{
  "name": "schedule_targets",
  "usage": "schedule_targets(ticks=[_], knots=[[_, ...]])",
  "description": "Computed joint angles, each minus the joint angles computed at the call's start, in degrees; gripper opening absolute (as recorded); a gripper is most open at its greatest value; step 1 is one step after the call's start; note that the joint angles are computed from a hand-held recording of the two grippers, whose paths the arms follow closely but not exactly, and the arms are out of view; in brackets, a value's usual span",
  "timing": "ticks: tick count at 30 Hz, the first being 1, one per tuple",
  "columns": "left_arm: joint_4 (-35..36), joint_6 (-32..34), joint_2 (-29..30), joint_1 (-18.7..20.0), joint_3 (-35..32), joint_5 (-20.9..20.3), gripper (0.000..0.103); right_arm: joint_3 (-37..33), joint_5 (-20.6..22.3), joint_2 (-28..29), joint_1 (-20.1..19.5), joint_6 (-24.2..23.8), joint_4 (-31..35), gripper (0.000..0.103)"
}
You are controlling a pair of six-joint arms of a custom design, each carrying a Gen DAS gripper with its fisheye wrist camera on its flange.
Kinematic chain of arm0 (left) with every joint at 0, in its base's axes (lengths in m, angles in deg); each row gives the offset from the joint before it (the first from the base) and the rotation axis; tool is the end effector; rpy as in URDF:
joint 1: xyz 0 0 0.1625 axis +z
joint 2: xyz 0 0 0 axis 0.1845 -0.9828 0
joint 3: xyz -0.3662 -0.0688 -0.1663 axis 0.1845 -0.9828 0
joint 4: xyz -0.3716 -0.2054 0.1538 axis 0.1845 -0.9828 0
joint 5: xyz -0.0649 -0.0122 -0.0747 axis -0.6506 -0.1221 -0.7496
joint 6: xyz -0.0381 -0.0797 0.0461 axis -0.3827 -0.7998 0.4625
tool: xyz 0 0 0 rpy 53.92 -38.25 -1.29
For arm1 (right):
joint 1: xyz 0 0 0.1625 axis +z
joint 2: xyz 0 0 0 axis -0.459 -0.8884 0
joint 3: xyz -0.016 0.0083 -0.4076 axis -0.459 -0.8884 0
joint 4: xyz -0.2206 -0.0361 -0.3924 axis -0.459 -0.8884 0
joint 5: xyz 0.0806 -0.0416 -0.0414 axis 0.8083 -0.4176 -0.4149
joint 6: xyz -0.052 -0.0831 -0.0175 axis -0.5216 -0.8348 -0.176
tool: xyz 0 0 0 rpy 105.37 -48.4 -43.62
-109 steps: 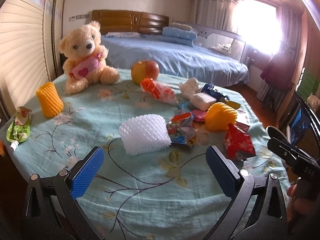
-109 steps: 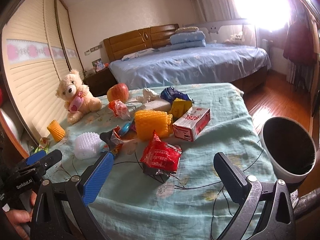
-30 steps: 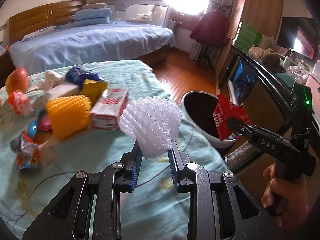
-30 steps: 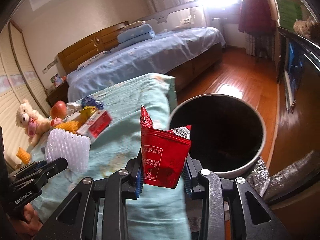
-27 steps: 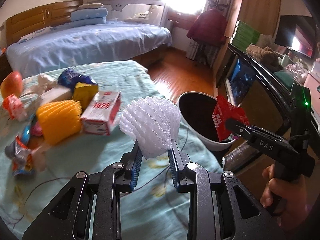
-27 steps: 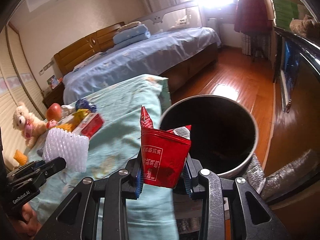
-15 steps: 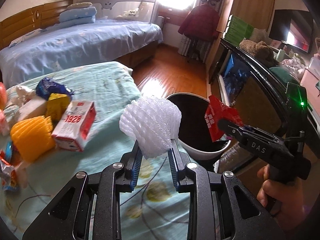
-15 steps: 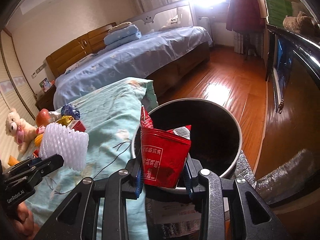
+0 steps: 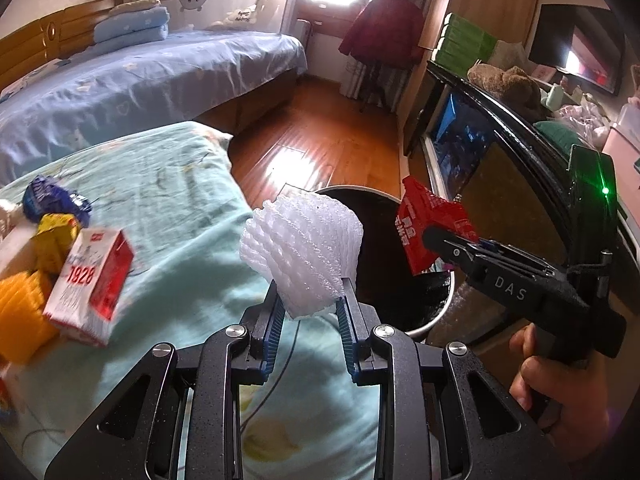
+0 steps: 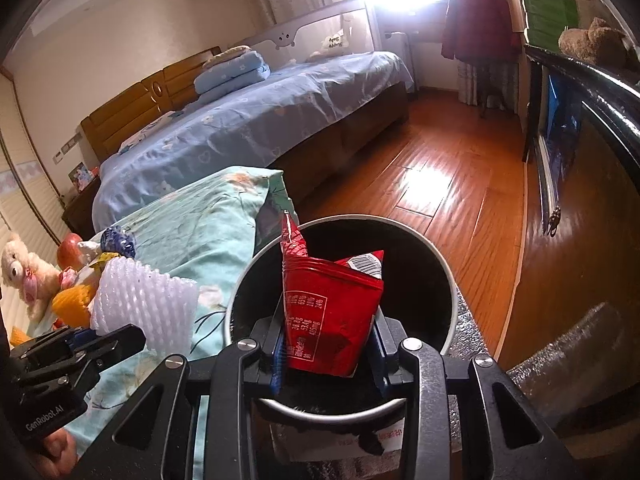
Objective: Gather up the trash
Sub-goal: 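Open both tools to drop the foam net and red bag into the bin, then move both open tools back toward the items on the bed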
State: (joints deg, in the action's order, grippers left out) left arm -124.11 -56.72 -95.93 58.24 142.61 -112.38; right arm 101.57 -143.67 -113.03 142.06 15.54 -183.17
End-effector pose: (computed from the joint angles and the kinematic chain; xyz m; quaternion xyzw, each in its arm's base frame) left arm -0.0742 -0.6652 0.3298 0.2884 0.9072 -0.2468 0.1816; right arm 0.3718 -0.6494 -0.0044 0.0702 -0.8837 0.3779 0.2671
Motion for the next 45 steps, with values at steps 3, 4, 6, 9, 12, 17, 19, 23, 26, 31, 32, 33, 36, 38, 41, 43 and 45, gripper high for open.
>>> schedule_targets(ticks=[3, 4, 6, 9, 12, 17, 19, 23, 26, 31, 32, 33, 36, 38, 41, 43, 45], knots=[[0.39, -0.15, 1.23, -0.13, -0.88, 0.01, 0.025, -0.19, -0.05, -0.09, -0.43, 0.06, 0.50, 0.036], [0.65, -0.38, 1.70, -0.10, -1.27, -0.14, 0.025, -0.30, -0.05, -0.10, -0.60, 0.05, 0.61, 0.036], [1.38, -0.83, 2.33, 0.02, -1.89, -0.65, 0.025, -0.35, -0.05, -0.20, -0.97, 0.15, 0.91, 0.036], [1.70, -0.62, 2.91, -0.01, -2.34, -1.09, 0.025, -0.39, 0.04, -0.30, -1.45, 0.63, 1.46, 0.036], [2.12, -0.89, 3.64, -0.06, -2.99, -1.26, 0.025, -0.44, 0.25, -0.50, -1.87, 1.25, 2.22, 0.036], [2.70, -1.24, 4.82, -0.03, -4.08, -1.00, 0.025, -0.49, 0.79, -0.73, -2.55, 1.92, 3.49, 0.037], [2.83, -1.28, 4.99, -0.04, -4.18, -0.83, 0.027, -0.86, 0.91, -0.51, -2.73, 2.15, 3.93, 0.037], [3.08, -1.57, 5.60, -0.12, -4.50, -0.11, 0.047, -1.16, 1.16, -0.48, -3.08, 2.58, 4.73, 0.037], [2.37, -1.45, 5.80, -0.22, -4.32, 0.76, 0.064, -1.53, 0.99, -0.46, -3.27, 3.30, 5.90, 0.046], [2.54, -1.96, 5.16, 0.17, -4.00, 1.15, 0.070, -1.55, 0.60, -0.49, -3.24, 3.85, 5.20, 0.065], [2.48, -2.22, 4.78, 0.29, -3.74, 1.23, 0.072, -1.42, 0.79, -0.56, -3.25, 3.89, 4.74, 0.071], [2.39, -2.44, 4.20, 0.51, -3.38, 1.11, 0.072, -1.37, 0.92, -0.56, -3.21, 3.84, 4.45, 0.072], [1.35, -2.78, 2.36, 1.00, -1.99, 1.23, 0.072, -1.40, 1.13, -0.46, -2.82, 3.97, 4.19, 0.073], [0.71, -2.89, 1.29, 1.33, -1.24, 1.35, 0.073, -1.41, 1.57, -0.20, -2.32, 3.94, 3.76, 0.076], [-0.51, -2.92, -0.79, 1.84, 0.39, 2.14, 0.073, -1.50, 2.48, 0.43, -1.48, 3.83, 3.05, 0.079], [-1.06, -2.96, -2.27, 2.27, 1.47, 2.33, 0.073, -1.80, 3.36, 0.91, -0.91, 3.85, 3.35, 0.079], [-1.71, -2.95, -3.46, 2.63, 2.38, 3.02, 0.073, -2.24, 3.92, 1.57, -0.34, 3.82, 3.66, 0.080]])
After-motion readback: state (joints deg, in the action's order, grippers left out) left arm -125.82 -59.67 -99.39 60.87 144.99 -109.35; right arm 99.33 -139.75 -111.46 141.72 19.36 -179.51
